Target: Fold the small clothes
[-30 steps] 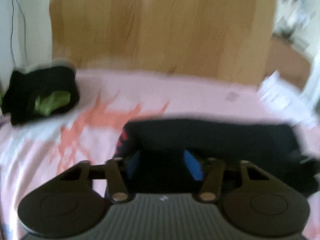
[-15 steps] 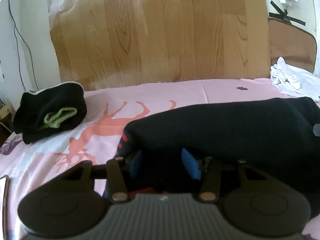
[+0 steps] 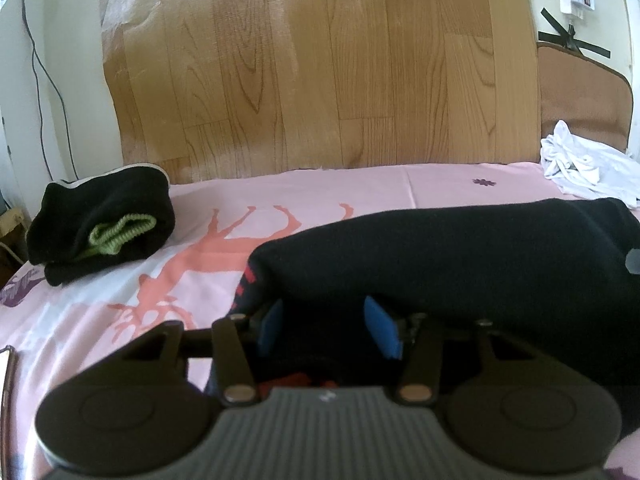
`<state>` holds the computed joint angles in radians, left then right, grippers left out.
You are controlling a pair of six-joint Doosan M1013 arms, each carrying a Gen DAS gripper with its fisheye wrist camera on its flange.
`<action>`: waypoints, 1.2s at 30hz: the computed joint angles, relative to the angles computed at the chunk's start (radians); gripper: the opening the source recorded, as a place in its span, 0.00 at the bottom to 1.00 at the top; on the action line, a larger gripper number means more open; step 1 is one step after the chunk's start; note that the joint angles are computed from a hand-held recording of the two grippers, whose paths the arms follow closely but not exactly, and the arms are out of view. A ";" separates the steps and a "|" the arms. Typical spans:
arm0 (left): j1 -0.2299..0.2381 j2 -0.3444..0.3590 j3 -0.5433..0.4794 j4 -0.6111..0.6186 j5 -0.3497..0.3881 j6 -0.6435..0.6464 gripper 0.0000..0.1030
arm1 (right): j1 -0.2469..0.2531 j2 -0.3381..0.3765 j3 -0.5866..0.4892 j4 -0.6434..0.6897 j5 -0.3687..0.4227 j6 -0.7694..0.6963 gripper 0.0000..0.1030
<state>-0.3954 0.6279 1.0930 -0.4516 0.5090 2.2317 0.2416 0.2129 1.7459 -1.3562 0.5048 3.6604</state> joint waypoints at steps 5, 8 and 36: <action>0.002 0.000 0.000 -0.015 0.004 0.005 0.46 | 0.000 0.001 -0.002 -0.002 -0.002 -0.002 0.39; 0.006 0.003 -0.004 -0.032 0.012 0.015 0.46 | -0.001 0.001 -0.001 -0.013 -0.009 0.005 0.42; 0.038 0.017 -0.035 -0.199 0.110 0.143 0.53 | -0.018 0.007 -0.008 -0.025 -0.113 -0.083 0.86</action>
